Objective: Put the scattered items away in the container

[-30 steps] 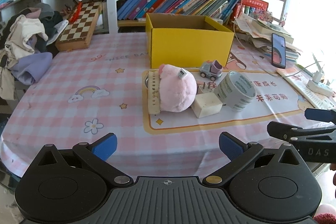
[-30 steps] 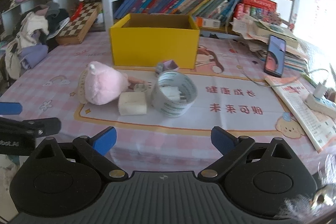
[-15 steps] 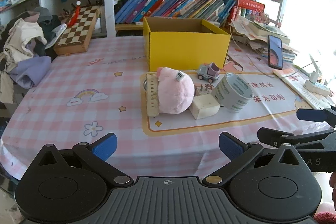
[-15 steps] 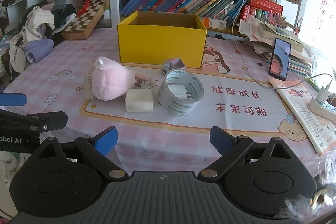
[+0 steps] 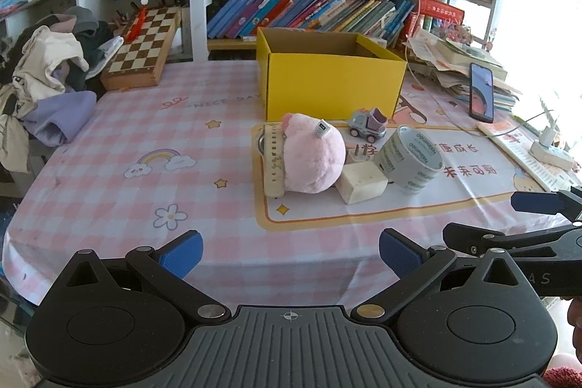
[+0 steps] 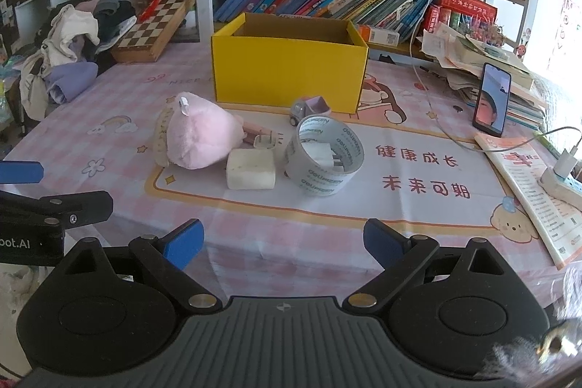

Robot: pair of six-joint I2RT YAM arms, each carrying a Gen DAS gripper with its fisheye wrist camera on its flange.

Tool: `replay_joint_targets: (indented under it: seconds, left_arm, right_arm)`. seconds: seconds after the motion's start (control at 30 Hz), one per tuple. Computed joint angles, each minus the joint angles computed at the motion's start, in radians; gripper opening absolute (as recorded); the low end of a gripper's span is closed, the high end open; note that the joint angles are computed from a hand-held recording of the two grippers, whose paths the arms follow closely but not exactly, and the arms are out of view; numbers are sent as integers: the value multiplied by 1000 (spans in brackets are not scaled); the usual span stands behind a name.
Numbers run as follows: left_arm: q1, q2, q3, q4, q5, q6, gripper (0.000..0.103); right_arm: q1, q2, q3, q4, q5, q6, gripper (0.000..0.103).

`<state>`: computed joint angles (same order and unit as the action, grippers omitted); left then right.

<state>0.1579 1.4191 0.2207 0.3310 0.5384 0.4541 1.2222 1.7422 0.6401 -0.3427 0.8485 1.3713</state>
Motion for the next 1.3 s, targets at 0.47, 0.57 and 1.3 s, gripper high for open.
replay_joint_targets:
  seconds: [0.47,0.57,1.3]
  left_arm:
    - [-9,3,0,3,12,-1,103]
    - [-18,9,3,11,8,-13,103]
    - [-122,77,30,72,-55,-81,103]
  right_arm:
    - [4,-10,1,-34,0,30,96]
    - [1,-14,-4,-31,1,24,96]
    - [-77,-59,-90,84,-27,-62,96]
